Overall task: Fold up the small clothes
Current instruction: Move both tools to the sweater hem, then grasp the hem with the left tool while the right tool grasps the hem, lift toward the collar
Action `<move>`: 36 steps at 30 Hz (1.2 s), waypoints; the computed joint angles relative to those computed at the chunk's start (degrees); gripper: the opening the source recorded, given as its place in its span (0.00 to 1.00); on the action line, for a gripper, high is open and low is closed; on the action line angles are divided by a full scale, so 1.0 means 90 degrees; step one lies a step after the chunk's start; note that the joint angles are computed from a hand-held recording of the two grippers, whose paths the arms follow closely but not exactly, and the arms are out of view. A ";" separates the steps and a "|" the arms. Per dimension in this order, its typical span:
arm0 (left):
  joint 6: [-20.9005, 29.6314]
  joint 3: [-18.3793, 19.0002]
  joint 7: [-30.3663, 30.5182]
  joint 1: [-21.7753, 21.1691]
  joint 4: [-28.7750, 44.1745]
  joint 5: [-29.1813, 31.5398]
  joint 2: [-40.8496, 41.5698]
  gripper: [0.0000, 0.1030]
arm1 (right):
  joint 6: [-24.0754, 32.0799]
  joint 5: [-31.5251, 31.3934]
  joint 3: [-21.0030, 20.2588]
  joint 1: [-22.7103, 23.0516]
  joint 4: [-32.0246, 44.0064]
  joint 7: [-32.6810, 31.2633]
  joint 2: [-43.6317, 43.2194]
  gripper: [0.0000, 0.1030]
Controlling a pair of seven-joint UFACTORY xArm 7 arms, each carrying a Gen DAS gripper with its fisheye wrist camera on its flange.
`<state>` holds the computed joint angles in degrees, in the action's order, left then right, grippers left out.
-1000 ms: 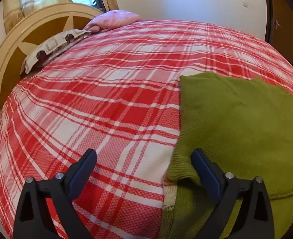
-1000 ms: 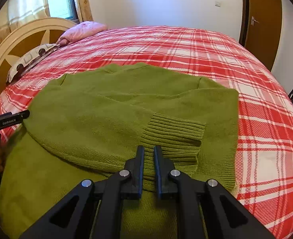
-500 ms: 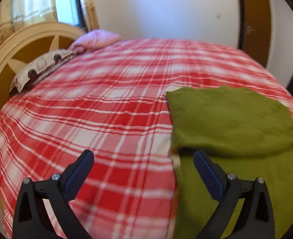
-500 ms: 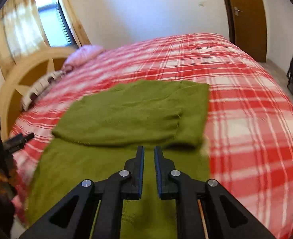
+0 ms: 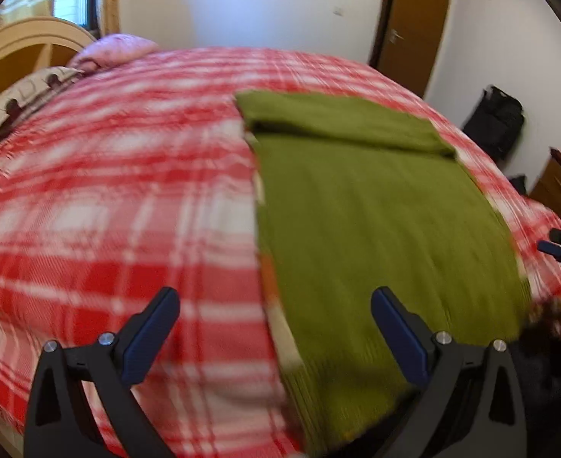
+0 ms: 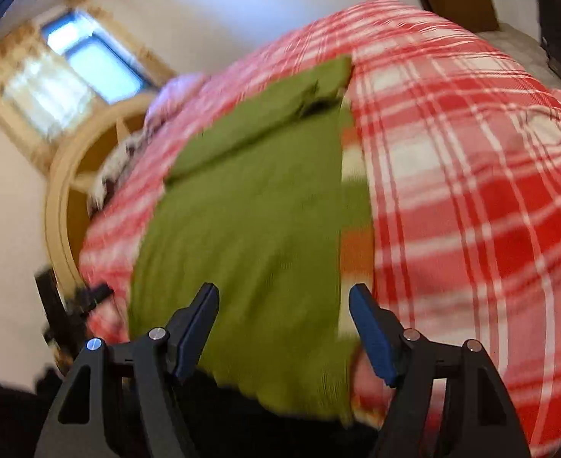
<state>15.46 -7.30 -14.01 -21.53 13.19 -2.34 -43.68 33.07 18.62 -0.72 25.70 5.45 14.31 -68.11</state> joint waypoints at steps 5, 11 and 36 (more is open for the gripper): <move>0.0305 0.0123 -0.0165 -0.0519 -0.0463 -0.0365 -0.0482 0.98 | 0.0491 -0.0031 0.0357 0.0284 -0.0202 0.0306 -0.0381 0.69; 0.0009 0.0256 -0.0429 -0.0892 -0.0840 -0.0625 -0.0695 0.88 | 0.0467 0.0034 0.0337 0.0540 -0.0389 0.0614 -0.0200 0.61; -0.0110 0.1302 0.0508 -0.1997 -0.0896 -0.1892 0.0017 0.21 | -0.0434 0.0479 -0.0003 0.1241 -0.0559 0.0554 0.1047 0.10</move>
